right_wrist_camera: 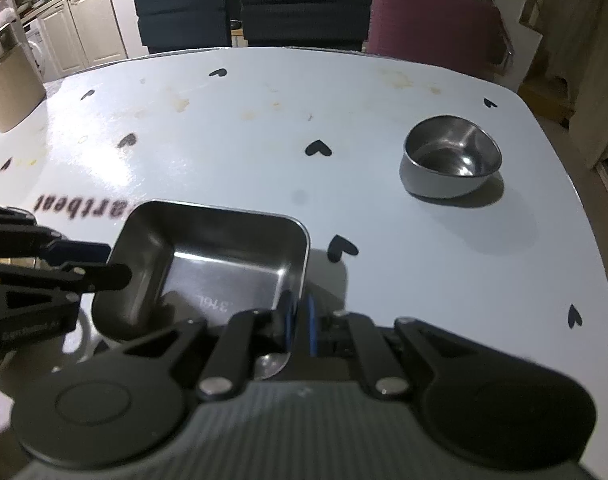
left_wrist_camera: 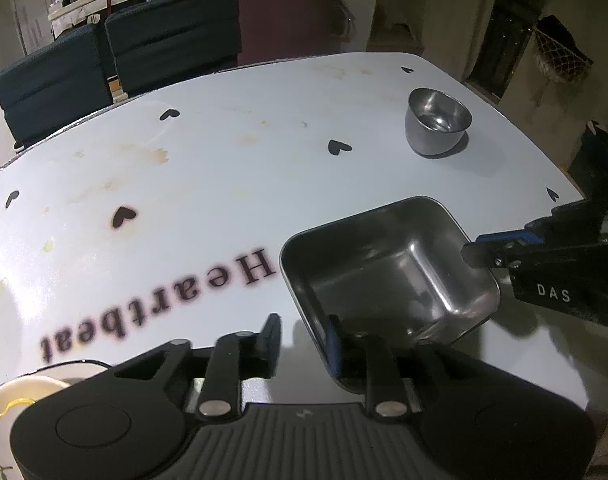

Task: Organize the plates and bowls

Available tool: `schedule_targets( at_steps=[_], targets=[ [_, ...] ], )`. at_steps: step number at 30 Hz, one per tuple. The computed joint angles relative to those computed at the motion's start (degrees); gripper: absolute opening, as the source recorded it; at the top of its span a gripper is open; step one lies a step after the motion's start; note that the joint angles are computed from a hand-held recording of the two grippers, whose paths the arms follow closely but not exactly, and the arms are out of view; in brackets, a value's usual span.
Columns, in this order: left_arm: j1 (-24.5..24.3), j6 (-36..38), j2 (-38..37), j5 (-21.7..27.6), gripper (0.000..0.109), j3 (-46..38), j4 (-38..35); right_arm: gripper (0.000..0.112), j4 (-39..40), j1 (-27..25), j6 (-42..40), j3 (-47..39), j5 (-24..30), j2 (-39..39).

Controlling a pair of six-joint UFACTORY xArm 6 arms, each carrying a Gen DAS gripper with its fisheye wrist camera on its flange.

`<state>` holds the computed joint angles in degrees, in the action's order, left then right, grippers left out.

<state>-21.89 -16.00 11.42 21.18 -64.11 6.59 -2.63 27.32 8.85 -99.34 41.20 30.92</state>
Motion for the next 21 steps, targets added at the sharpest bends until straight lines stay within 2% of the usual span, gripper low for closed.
schedule_targets(
  at_steps=[3, 4, 7, 9, 12, 14, 18, 20, 21],
  targets=[
    [-0.11, -0.43, -0.29, 0.44, 0.045, -0.06, 0.68, 0.012, 1.51, -0.24, -1.49, 0.78, -0.09, -0.59],
    [-0.17, -0.33, -0.48, 0.35, 0.047, 0.03, 0.5, 0.016, 1.74, -0.26, -2.23, 0.61, -0.01, -0.48],
    [-0.16, -0.57, -0.95, -0.16, 0.059, 0.22, -0.07, 0.039, 0.57, -0.16, -3.24, 2.35, -1.55, -1.77],
    [-0.11, -2.73, -1.32, -0.63, 0.081, 0.45, 1.12, 0.043, 0.77, -0.44, -3.1, 3.22, -2.44, -2.56],
    [-0.11, -5.57, -1.78, -2.08, 0.099, 0.99, 3.15, 0.053, 2.62, -1.43, -2.81, 4.55, -4.58, -3.75],
    [-0.25, -6.15, -1.95, -2.61, 0.102, 1.13, 4.17, 0.068, 2.92, -2.15, -2.18, 6.59, -7.67, -4.98],
    [-0.71, -11.09, -2.58, -2.61, 0.103, 0.95, 7.21, 0.082, -4.14, -3.63, 3.6, 9.53, -12.99, -6.41],
    [-1.23, -10.84, -2.95, -3.63, 0.103, 0.98, 6.55, 0.099, -6.16, -4.58, 6.2, 10.38, -14.91, -6.57],
    [-1.5, -11.77, -3.09, -4.05, 0.103, 0.88, 7.78, 0.103, -6.44, -5.02, 6.62, 10.43, -15.19, -6.52]
  ],
)
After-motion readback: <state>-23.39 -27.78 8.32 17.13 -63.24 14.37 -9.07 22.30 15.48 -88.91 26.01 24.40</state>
